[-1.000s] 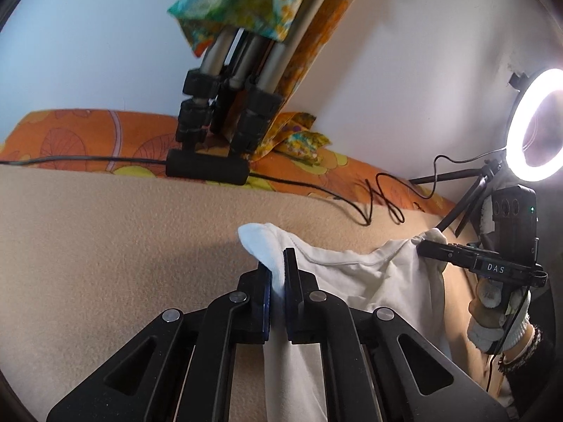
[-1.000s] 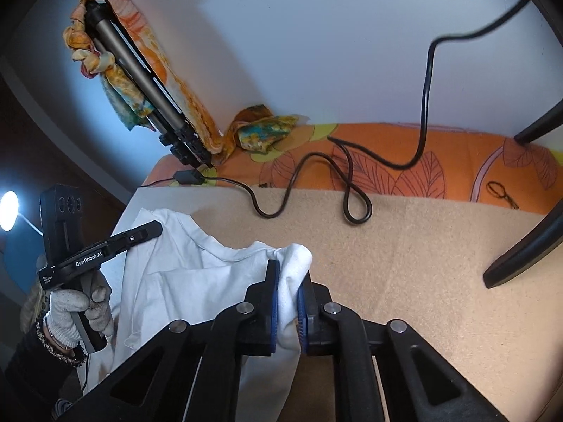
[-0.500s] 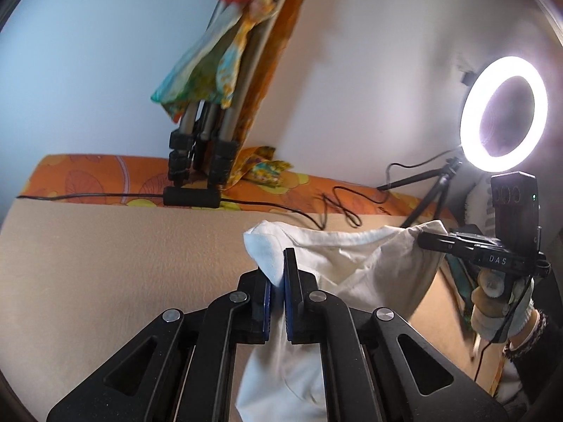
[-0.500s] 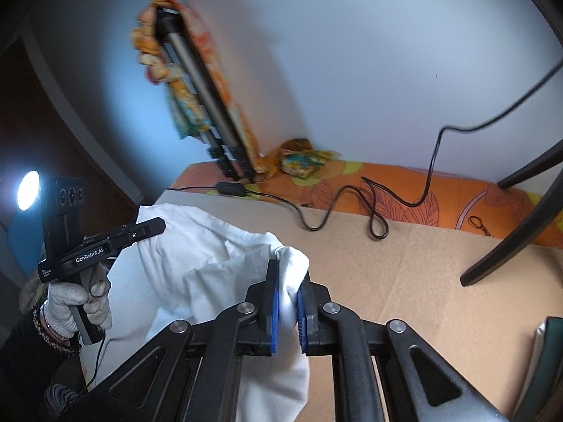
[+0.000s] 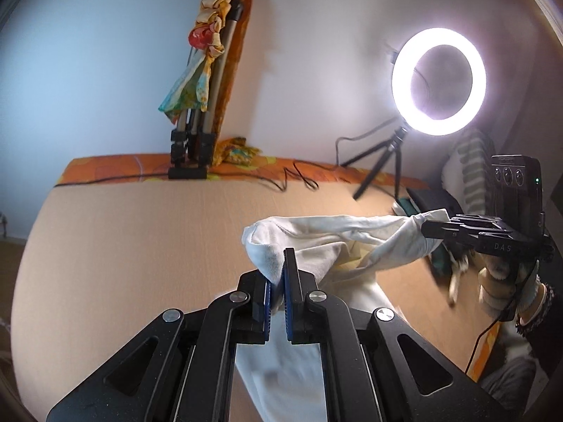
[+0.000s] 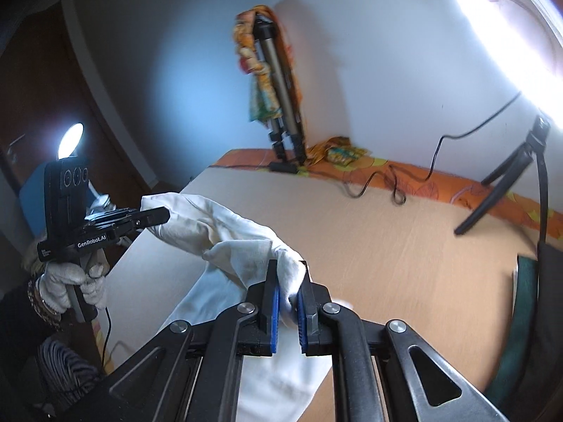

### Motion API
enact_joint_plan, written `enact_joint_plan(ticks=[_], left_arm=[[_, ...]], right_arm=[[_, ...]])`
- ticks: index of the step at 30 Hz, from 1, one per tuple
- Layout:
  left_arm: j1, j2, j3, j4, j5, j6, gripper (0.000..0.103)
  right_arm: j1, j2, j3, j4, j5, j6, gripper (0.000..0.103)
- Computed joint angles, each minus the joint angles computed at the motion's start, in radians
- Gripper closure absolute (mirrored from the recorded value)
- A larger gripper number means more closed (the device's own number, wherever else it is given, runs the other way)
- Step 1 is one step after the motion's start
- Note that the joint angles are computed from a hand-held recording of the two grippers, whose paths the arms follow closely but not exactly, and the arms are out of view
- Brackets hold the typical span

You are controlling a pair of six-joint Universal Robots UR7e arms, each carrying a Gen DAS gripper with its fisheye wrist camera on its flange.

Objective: Fold small clothes

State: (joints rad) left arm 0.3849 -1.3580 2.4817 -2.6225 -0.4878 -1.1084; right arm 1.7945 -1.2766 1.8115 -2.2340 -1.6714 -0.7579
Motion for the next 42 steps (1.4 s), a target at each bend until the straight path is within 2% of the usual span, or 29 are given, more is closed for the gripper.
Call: enact_joint_plan(ticks=[6,11,14,19,24,26,29,31,33,34,35,39,41,42], left_arm=[[-0.114,0.014,0.057,0.150,-0.057,-0.240,0.099],[-0.169,0.057,0.072,0.217,-0.121,-0.337,0.099],[-0.187,0.076,0.085,0.205,-0.158,-0.337,0.098],[-0.248,0.104,0.073,0.282,-0.205,-0.315,0.095],[-0.344,0.075,0.071,0.404,-0.286,-0.317,0.095],[-0.376,0.054,0.075,0.446,-0.306,-0.352,0.095],[-0.418,0.031,0.075,0.504,-0.304,-0.422,0.095],[-0.416,0.053,0.059,0.512,-0.276,-0.412,0.091],[-0.395,0.104,0.027,0.522,-0.260,-0.373,0.066],[-0.382,0.130,0.009,0.531,-0.249,-0.358,0.048],[-0.368,0.154,-0.005,0.537,-0.239,-0.347,0.045],[-0.319,0.200,-0.023,0.503,-0.211,-0.301,0.045],[-0.292,0.224,-0.043,0.518,-0.198,-0.276,0.051],[-0.275,0.237,-0.053,0.528,-0.188,-0.264,0.057]], right_arm=[[-0.030,-0.135,0.138,0.008,-0.009,-0.049,0.097],[-0.059,-0.217,0.246,-0.026,-0.054,-0.125,0.097],[-0.076,-0.257,0.302,-0.061,-0.078,-0.174,0.096],[-0.096,-0.312,0.358,-0.104,-0.110,-0.254,0.091],[-0.107,-0.393,0.370,-0.053,-0.124,-0.359,0.089],[-0.115,-0.430,0.365,-0.009,-0.122,-0.370,0.080],[-0.130,-0.459,0.344,0.047,-0.088,-0.324,0.077],[-0.137,-0.454,0.328,0.078,-0.058,-0.265,0.063],[-0.131,-0.448,0.347,0.039,-0.059,-0.264,0.052],[-0.117,-0.439,0.366,-0.004,-0.081,-0.284,0.049],[-0.105,-0.430,0.385,-0.043,-0.104,-0.302,0.048],[-0.076,-0.403,0.439,-0.139,-0.153,-0.343,0.048],[-0.065,-0.382,0.459,-0.190,-0.170,-0.365,0.056],[-0.059,-0.370,0.466,-0.213,-0.181,-0.373,0.068]])
